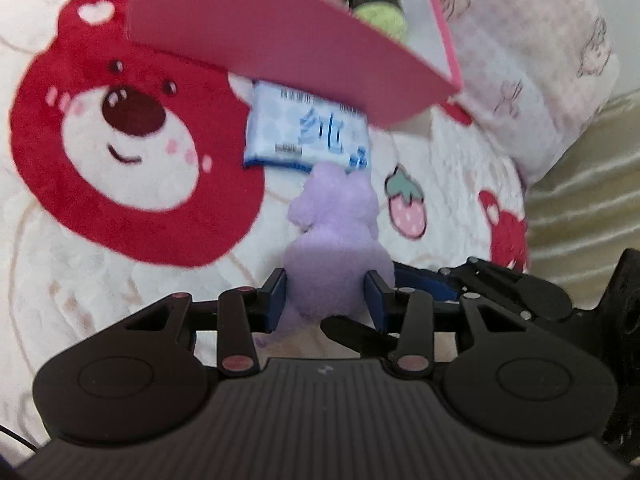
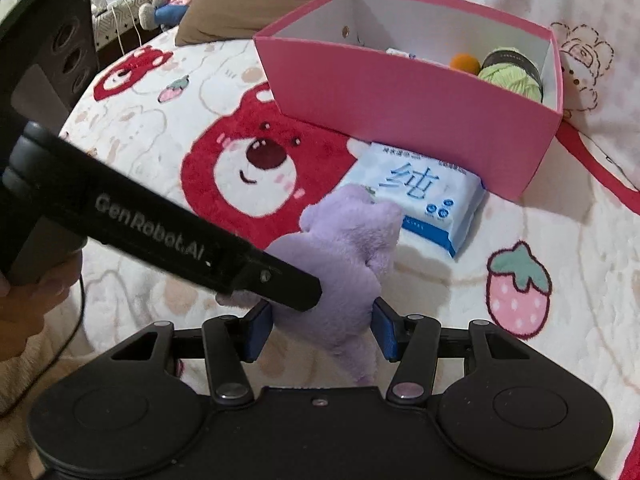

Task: Organize objects
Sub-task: 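Lift the plush toy with the left tool and carry it over the pink box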

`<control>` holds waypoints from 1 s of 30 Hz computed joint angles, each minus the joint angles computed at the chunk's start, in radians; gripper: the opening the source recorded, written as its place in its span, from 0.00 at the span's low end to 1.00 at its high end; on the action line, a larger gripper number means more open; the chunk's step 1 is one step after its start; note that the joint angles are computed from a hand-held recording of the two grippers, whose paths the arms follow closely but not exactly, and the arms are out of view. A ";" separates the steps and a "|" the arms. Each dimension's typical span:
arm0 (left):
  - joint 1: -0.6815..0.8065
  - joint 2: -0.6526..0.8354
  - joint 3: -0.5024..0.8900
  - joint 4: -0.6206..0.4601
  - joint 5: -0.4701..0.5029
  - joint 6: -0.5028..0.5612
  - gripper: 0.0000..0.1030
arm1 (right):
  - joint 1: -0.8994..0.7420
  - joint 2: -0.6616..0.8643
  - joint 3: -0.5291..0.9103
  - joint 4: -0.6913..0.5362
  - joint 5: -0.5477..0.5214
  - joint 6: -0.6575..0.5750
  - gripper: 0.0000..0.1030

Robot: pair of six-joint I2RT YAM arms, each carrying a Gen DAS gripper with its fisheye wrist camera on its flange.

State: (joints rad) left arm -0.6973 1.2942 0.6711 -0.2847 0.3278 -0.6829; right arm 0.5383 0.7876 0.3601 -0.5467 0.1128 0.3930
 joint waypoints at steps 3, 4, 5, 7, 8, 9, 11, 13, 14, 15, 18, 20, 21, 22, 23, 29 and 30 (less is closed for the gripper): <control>0.018 -0.030 0.035 -0.085 -0.006 0.028 0.39 | -0.021 -0.027 0.009 0.009 -0.032 -0.019 0.57; 0.025 -0.033 0.054 -0.114 -0.006 0.039 0.39 | -0.031 -0.023 0.015 0.016 -0.051 -0.022 0.56; 0.034 -0.035 0.073 -0.140 -0.005 0.048 0.39 | -0.037 -0.025 0.018 0.021 -0.061 -0.022 0.56; 0.047 -0.037 0.103 -0.172 0.003 0.058 0.39 | -0.048 -0.035 0.027 0.024 -0.074 -0.031 0.56; 0.052 -0.041 0.117 -0.188 0.006 0.057 0.39 | -0.055 -0.037 0.038 0.018 -0.080 -0.037 0.56; 0.052 -0.043 0.136 -0.205 0.005 0.057 0.39 | -0.074 -0.039 0.053 0.006 -0.095 -0.049 0.56; 0.044 -0.045 0.187 -0.254 -0.013 0.061 0.39 | -0.131 -0.048 0.090 -0.027 -0.146 -0.073 0.56; 0.039 -0.034 0.252 -0.317 -0.027 0.068 0.39 | -0.189 -0.061 0.123 -0.058 -0.203 -0.094 0.56; 0.034 -0.029 0.287 -0.349 -0.042 0.072 0.39 | -0.216 -0.065 0.137 -0.070 -0.232 -0.104 0.56; 0.029 -0.024 0.318 -0.378 -0.056 0.072 0.39 | -0.242 -0.070 0.148 -0.076 -0.259 -0.114 0.56; 0.008 0.001 0.408 -0.458 -0.109 0.074 0.39 | -0.298 -0.059 0.182 -0.084 -0.321 -0.140 0.56; -0.009 0.023 0.467 -0.501 -0.148 0.085 0.39 | -0.315 -0.044 0.203 -0.083 -0.340 -0.147 0.56; -0.016 0.032 0.492 -0.517 -0.164 0.086 0.39 | -0.324 -0.039 0.213 -0.085 -0.347 -0.149 0.56; -0.023 0.039 0.513 -0.528 -0.178 0.086 0.39 | -0.335 -0.030 0.228 -0.089 -0.354 -0.157 0.56; -0.028 0.044 0.535 -0.540 -0.193 0.080 0.39 | -0.347 -0.023 0.241 -0.094 -0.362 -0.167 0.56; -0.087 0.059 0.661 -0.582 -0.322 0.043 0.39 | -0.416 0.001 0.348 -0.135 -0.392 -0.209 0.56; -0.088 0.065 0.683 -0.590 -0.333 0.045 0.39 | -0.422 0.004 0.362 -0.134 -0.392 -0.210 0.56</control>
